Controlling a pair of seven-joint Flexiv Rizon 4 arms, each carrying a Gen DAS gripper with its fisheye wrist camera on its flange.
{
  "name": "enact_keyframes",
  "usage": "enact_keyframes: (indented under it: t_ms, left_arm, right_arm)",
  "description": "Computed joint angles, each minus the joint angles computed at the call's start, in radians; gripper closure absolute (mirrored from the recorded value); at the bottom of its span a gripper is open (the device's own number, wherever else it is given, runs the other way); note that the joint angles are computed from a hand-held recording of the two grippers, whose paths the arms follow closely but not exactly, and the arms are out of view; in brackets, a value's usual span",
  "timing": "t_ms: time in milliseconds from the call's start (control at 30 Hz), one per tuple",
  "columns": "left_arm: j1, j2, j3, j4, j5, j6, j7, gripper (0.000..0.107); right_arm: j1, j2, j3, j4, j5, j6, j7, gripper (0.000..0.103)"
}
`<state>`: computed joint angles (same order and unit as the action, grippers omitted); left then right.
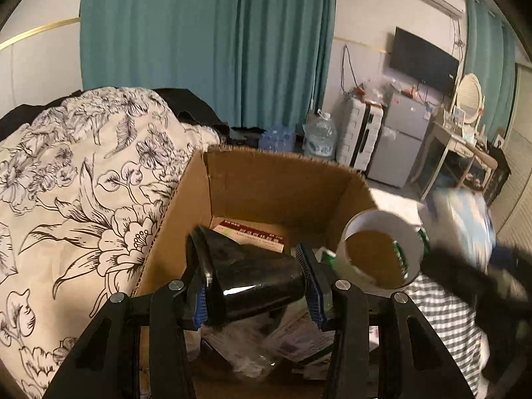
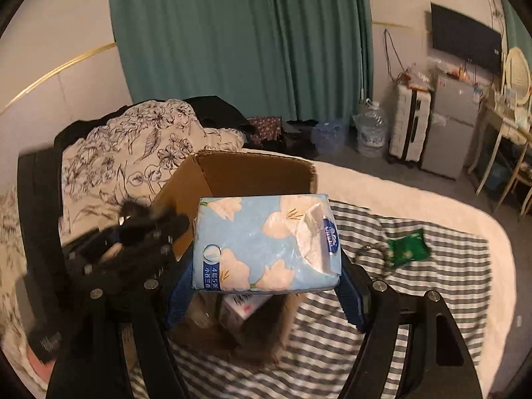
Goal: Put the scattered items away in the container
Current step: 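Carry the black pouch into the box with the left gripper while the right drops the tissue pack in, then move both grippers back toward the bead bracelet and green packet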
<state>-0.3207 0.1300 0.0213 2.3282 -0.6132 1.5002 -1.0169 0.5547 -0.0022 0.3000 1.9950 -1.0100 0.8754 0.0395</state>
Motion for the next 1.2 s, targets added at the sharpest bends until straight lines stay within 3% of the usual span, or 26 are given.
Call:
enact_keyframes:
  t_ms: [167,200,267,300,467,567,767,933,1000,1100,1200]
  left_arm:
    - [0.039,-0.026,-0.01,-0.015,0.045,-0.034,-0.037,0.054]
    - [0.056,-0.025,-0.015,-0.019,0.075,-0.05,-0.067,0.049]
    - [0.082,-0.021,-0.021,-0.022,0.129,-0.056,-0.121,0.026]
    - [0.091,-0.017,-0.023,-0.018,0.155,-0.04,-0.145,0.025]
    - [0.07,-0.019,-0.006,-0.016,0.115,-0.021,-0.121,0.02]
    - [0.076,-0.021,-0.007,-0.022,0.119,-0.037,-0.128,0.02]
    - [0.038,-0.013,-0.009,-0.011,0.066,-0.023,-0.066,0.018]
    - [-0.02,0.011,-0.006,0.006,0.009,0.003,-0.015,0.015]
    - [-0.065,0.013,0.003,0.015,-0.046,0.028,0.034,0.015]
    - [-0.086,0.013,-0.007,0.025,-0.044,0.056,0.047,0.014]
    - [-0.18,0.007,0.013,0.029,-0.144,0.086,0.132,0.014]
  right_arm:
    - [-0.009,-0.066,-0.034,-0.061,0.037,0.046,-0.035,0.029]
    - [-0.012,-0.078,-0.041,-0.069,0.061,0.067,-0.044,0.029]
    - [-0.017,-0.109,-0.057,-0.085,0.112,0.107,-0.042,0.022]
    - [-0.019,-0.122,-0.068,-0.086,0.111,0.138,-0.023,0.018]
    - [-0.025,-0.181,-0.138,-0.104,0.019,0.334,0.087,0.017]
    - [-0.019,-0.169,-0.156,-0.105,-0.035,0.363,0.134,0.017]
    - [-0.03,-0.074,-0.101,-0.057,-0.013,0.238,0.101,0.017]
    - [-0.066,-0.018,-0.06,0.013,0.09,0.243,0.108,0.016]
    - [-0.073,0.0,-0.05,0.036,0.08,0.227,0.141,0.016]
    - [-0.099,0.051,-0.036,0.094,0.063,0.229,0.2,0.016]
    - [-0.106,0.113,0.006,0.122,0.102,0.055,0.18,0.016]
